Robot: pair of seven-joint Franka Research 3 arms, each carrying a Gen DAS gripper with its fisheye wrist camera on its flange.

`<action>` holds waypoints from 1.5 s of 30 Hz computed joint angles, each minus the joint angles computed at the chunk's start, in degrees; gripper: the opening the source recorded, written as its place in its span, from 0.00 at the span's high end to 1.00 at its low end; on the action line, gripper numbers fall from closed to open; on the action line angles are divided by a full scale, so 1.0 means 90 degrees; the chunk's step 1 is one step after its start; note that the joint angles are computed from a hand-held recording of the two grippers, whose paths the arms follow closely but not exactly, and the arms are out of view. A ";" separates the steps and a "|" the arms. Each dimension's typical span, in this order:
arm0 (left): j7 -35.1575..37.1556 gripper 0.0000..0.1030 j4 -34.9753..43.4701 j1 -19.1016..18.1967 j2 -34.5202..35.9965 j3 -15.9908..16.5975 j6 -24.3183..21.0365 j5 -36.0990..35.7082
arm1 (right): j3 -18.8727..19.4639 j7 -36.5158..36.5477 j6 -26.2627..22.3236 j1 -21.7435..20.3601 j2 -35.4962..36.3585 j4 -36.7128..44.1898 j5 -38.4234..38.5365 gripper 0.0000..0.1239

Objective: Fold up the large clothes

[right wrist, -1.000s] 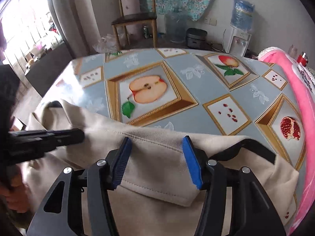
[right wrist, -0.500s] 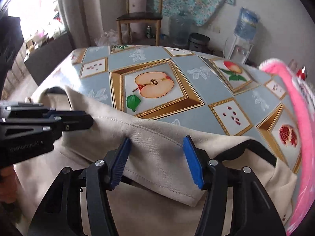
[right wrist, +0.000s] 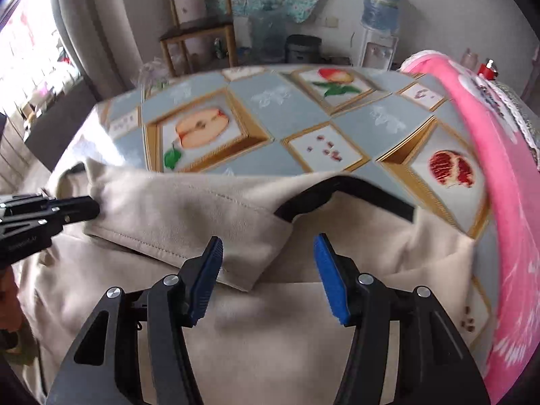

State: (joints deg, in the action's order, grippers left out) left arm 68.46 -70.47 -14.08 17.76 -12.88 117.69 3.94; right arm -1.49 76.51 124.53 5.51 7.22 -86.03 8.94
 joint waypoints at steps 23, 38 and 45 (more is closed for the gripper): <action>-0.1086 0.20 -0.4473 -0.0394 -0.5150 -0.0275 -0.0016 0.0392 | -0.0217 -0.0413 -0.0995 -0.0728 -0.5036 -0.3988 0.0638 0.32; -0.2586 0.20 -0.7029 -0.1333 -0.8452 -0.1104 -0.0858 0.0795 | -0.0023 -0.0782 -0.1602 -0.0431 -0.7241 -0.5671 0.0751 0.32; -0.3184 0.20 -0.7710 -0.1957 -0.9049 -0.1066 -0.0973 0.0321 | 0.0041 -0.0550 -0.1742 -0.0381 -0.7489 -0.6018 0.0977 0.32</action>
